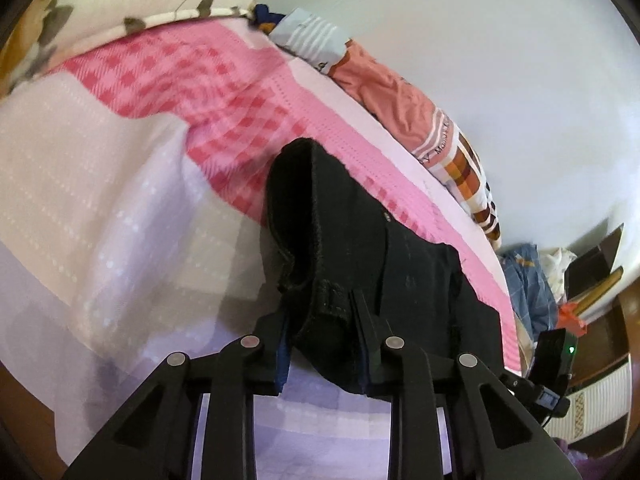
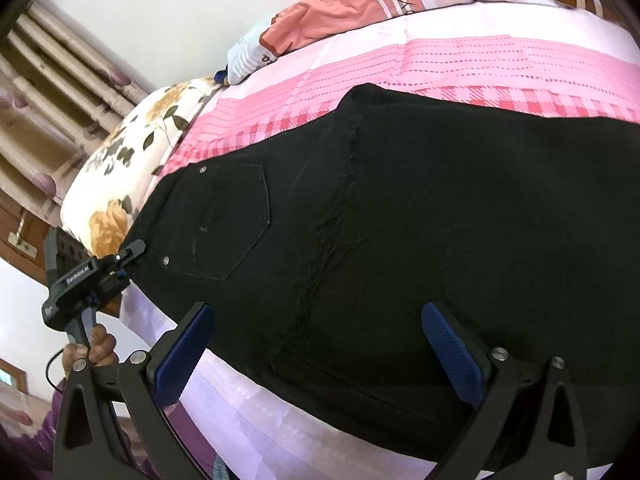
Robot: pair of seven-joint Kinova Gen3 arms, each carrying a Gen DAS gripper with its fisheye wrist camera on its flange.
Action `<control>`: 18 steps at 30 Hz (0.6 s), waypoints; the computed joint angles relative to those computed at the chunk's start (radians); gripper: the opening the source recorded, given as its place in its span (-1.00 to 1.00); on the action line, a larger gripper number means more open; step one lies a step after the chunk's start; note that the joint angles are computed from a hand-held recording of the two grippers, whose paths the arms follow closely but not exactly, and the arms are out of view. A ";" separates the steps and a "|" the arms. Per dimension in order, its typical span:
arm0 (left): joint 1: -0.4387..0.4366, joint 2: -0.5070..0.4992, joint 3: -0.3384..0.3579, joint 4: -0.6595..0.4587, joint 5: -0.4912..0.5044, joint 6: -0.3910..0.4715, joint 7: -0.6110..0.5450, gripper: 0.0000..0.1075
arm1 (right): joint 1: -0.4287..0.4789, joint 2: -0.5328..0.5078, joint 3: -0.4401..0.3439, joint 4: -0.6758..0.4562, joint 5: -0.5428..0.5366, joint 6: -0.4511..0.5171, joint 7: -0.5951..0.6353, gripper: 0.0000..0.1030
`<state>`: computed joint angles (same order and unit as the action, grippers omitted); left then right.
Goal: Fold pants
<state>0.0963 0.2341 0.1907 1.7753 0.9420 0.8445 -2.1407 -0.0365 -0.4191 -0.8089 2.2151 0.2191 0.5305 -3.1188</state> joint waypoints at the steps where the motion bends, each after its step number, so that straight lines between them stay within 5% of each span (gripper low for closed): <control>1: 0.000 0.002 0.001 -0.003 0.005 0.002 0.003 -0.51 | -0.006 -0.006 0.010 0.008 -0.005 -0.012 -0.002 0.98; 5: -0.003 -0.014 -0.002 -0.004 0.020 0.006 0.013 -0.51 | -0.049 -0.042 0.085 0.043 -0.059 -0.059 0.007 0.98; 18: 0.063 -0.052 0.002 -0.098 -0.064 0.006 0.157 -0.51 | 0.024 -0.273 0.174 0.117 -0.226 -0.053 0.090 0.98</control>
<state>0.1589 0.1821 0.1922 1.6769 0.8776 0.8507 -1.9836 -0.0129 -0.6918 -0.6352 2.3322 -0.0067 0.4772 -3.0292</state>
